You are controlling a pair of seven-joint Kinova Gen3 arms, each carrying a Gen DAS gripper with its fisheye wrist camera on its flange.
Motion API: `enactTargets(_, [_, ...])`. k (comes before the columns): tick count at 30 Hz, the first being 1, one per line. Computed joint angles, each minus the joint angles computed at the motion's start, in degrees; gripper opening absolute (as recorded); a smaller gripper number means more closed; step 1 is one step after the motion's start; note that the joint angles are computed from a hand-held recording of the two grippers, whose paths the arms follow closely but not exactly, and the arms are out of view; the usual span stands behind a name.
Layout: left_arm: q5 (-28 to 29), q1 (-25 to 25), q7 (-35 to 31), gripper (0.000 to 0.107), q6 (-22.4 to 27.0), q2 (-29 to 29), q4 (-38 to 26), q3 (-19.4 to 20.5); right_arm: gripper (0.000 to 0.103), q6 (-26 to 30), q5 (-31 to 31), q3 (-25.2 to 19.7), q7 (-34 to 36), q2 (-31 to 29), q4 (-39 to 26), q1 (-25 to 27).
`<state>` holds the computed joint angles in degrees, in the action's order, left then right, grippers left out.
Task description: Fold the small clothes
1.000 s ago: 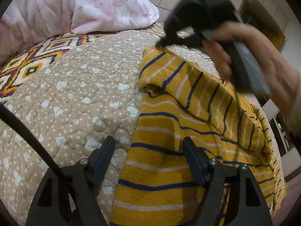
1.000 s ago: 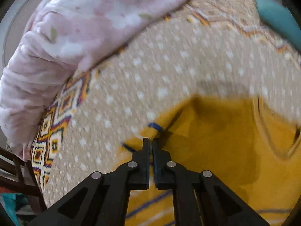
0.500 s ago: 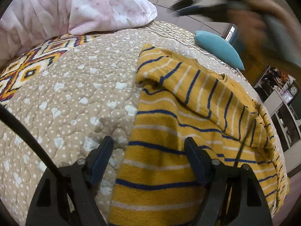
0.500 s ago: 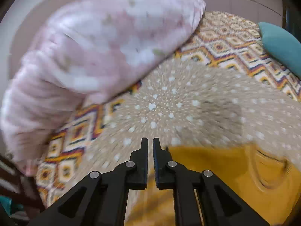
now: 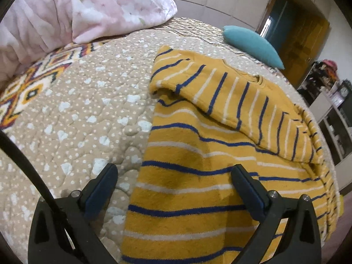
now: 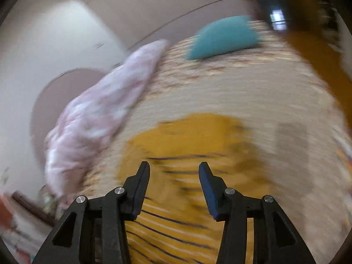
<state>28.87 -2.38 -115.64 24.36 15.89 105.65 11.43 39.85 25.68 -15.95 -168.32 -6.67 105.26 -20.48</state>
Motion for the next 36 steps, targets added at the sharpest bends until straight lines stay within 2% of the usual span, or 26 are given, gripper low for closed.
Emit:
enactTargets(2, [-2.0, 2.1, 3.0, 0.097, 1.2, -1.2, -0.5, -2.4, 0.051, 4.7, -2.3, -5.3, -1.8, -4.9, 5.3, 5.0])
enactTargets(5, [1.7, -0.6, 1.7, 0.096, 2.7, -4.3, 0.4, -0.7, 0.05, 10.3, -4.1, -12.0, -8.8, -9.9, 12.1, 7.0])
enactTargets(7, [4.4, -0.8, 0.1, 0.096, 2.9, -7.1, 1.4, -1.0, 0.051, 10.1, -4.8, -14.1, -13.4, -11.2, 15.7, 5.6])
enactTargets(9, [5.6, 0.4, -0.4, 0.096, 2.3, -10.1, 2.6, -2.0, 0.05, 7.3, -4.8, -17.0, -18.0, -11.5, 19.1, 4.1])
enactTargets(11, [4.6, 2.3, 0.8, 0.096, 2.5, -11.7, 3.0, -3.3, 0.05, 5.2, -2.3, -18.9, -22.7, -10.0, 21.1, 2.2])
enactTargets(13, [4.6, 3.7, 1.0, 0.096, 3.6, -13.1, 3.2, -4.2, 0.05, 5.1, 1.7, -23.8, -27.3, -6.3, 20.6, 3.0])
enactTargets(15, [3.9, 5.0, 1.9, 0.096, 4.3, -14.2, 3.5, -4.9, 0.055, 8.3, 6.1, -29.1, -32.0, -1.2, 18.9, 4.0])
enactTargets(17, [1.9, 6.4, 4.1, 0.096, 4.1, -15.0, 3.8, -5.3, 0.055, 12.6, 10.7, -34.4, -36.7, 2.5, 17.3, 5.4])
enactTargets(19, [0.0, 7.5, 5.9, 0.096, 4.0, -15.4, 3.8, -5.6, 0.033, 13.7, 14.2, -36.5, -41.3, 3.0, 18.0, 4.7])
enactTargets(20, [-1.3, 8.0, 7.2, 0.096, 4.0, -15.5, 3.6, -5.7, 0.015, 12.9, 15.5, -36.0, -43.6, 2.3, 18.7, 3.4])
enactTargets(22, [-3.4, 8.8, 9.5, 0.096, 4.2, -15.5, 2.9, -5.7, 0.014, 10.9, 17.4, -33.7, -46.9, -0.6, 20.4, 1.0])
enactTargets(24, [-3.7, 9.2, 10.0, 0.096, 4.2, -15.6, 2.7, -5.9, 0.014, 12.7, 17.4, -32.8, -46.5, -3.8, 20.6, 0.7])
enactTargets(26, [-2.7, 9.4, 9.1, 0.096, 4.1, -16.2, 2.9, -6.1, 0.014, 17.3, 15.6, -31.7, -43.9, -7.1, 19.6, 1.4])
enactTargets(29, [-3.4, 10.0, 8.8, 0.096, 3.3, -16.8, 3.2, -6.2, 0.014, 24.3, 11.8, -30.4, -37.1, -12.5, 18.2, 7.1])
enactTargets(30, [-4.6, 10.2, 9.3, 0.096, 2.6, -17.1, 3.5, -6.1, 0.014, 26.6, 11.2, -28.7, -35.6, -13.7, 17.8, 7.8])
enactTargets(33, [-9.3, 10.7, 12.3, 0.096, 1.0, -17.4, 3.9, -5.8, 0.014, 31.3, 11.3, -22.3, -33.3, -14.6, 16.3, 5.8])
enactTargets(36, [-9.4, 10.5, 11.7, 0.096, 0.5, -17.6, 4.5, -6.8, 0.014, 30.6, 12.9, -18.8, -30.1, -13.4, 13.3, 4.3])
